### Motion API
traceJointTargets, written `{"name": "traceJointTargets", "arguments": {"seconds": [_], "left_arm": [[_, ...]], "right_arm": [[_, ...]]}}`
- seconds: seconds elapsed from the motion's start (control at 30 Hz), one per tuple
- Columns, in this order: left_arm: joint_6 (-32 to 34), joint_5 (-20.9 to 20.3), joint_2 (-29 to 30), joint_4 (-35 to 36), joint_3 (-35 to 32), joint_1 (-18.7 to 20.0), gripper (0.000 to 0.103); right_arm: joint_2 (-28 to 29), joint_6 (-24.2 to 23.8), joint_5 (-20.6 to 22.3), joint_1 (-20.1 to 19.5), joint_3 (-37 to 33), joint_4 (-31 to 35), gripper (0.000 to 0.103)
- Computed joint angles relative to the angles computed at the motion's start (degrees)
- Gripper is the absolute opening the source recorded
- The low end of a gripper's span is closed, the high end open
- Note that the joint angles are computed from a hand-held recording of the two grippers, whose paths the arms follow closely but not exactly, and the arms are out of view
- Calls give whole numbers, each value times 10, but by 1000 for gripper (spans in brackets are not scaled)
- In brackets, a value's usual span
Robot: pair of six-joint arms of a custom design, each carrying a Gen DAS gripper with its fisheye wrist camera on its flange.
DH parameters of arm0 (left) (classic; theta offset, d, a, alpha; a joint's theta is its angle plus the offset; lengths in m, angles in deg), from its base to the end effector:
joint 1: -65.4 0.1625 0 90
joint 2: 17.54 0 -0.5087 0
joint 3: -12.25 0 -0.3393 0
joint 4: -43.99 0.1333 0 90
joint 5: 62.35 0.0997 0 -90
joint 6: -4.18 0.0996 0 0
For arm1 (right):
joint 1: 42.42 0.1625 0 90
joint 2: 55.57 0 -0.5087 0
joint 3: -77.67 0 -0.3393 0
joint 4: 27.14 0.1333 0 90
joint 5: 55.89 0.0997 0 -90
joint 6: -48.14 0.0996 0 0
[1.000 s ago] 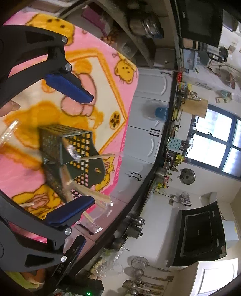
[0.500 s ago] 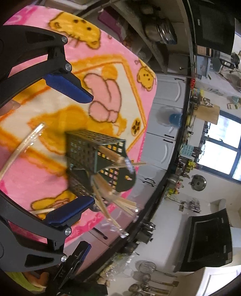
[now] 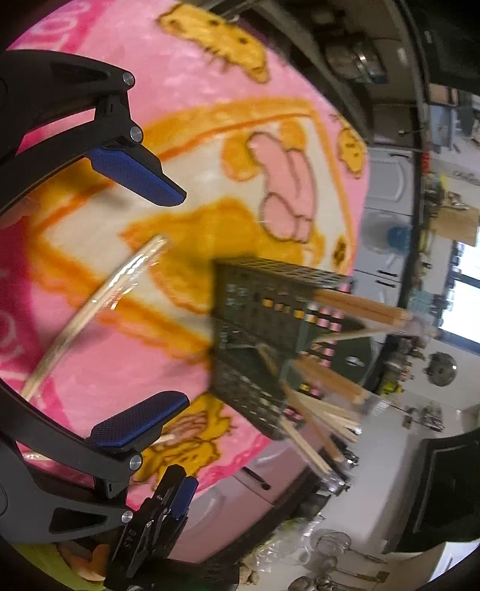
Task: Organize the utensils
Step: 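Move both tools toward the last wrapped chopsticks on the blanket, then close both tools on the last wrapped chopsticks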
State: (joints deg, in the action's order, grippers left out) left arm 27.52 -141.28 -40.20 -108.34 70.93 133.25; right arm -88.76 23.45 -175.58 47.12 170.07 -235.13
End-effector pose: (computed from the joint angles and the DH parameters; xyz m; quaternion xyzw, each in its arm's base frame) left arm -0.1893 -0.8693 0.1155 0.3545 0.9023 -0.2255 0.0963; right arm 0.0781 -0.7257 0.1899 0.0538 -0.8498 0.4144 0.3212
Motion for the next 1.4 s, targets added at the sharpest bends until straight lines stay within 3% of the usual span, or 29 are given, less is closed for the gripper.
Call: {"name": "traceJointTargets", "arguments": {"seconds": [0.1, 0.27, 0.4, 0.5, 0.6, 0.63, 0.7, 0.77, 0.8, 0.87, 1.03, 1.4], "left_arm": [[-20, 4, 8, 36, -14, 6, 92], [-51, 13, 28, 102, -58, 12, 70], [-77, 23, 52, 154, -112, 17, 65], [-84, 32, 65, 167, -138, 16, 65], [-84, 44, 79, 173, -163, 14, 63], [-83, 53, 81, 168, -164, 12, 58], [-74, 78, 87, 155, -166, 8, 45], [-74, 94, 89, 147, -169, 7, 22], [-75, 95, 92, 152, -176, 8, 17], [-80, 84, 95, 171, -195, 12, 8], [-75, 52, 91, 179, -197, 15, 4], [4, -49, 14, 69, -73, -20, 3]], "right_arm": [[3, 12, -12, -5, -6, 26, 68], [1, 56, -5, -20, -21, 82, 58], [0, 91, -5, -30, -46, 135, 50], [1, 109, 1, -37, -60, 157, 43], [6, 98, -9, -35, -69, 158, 22], [5, 99, -4, -37, -69, 158, 14], [2, 104, 14, -40, -68, 157, 9], [1, 100, 20, -40, -63, 144, 7], [-1, 100, 28, -40, -60, 136, 7], [-6, 99, 49, -40, -46, 111, 7], [-16, 86, 87, -31, -26, 66, 6], [-34, 17, 124, 13, -6, -30, 5]]}}
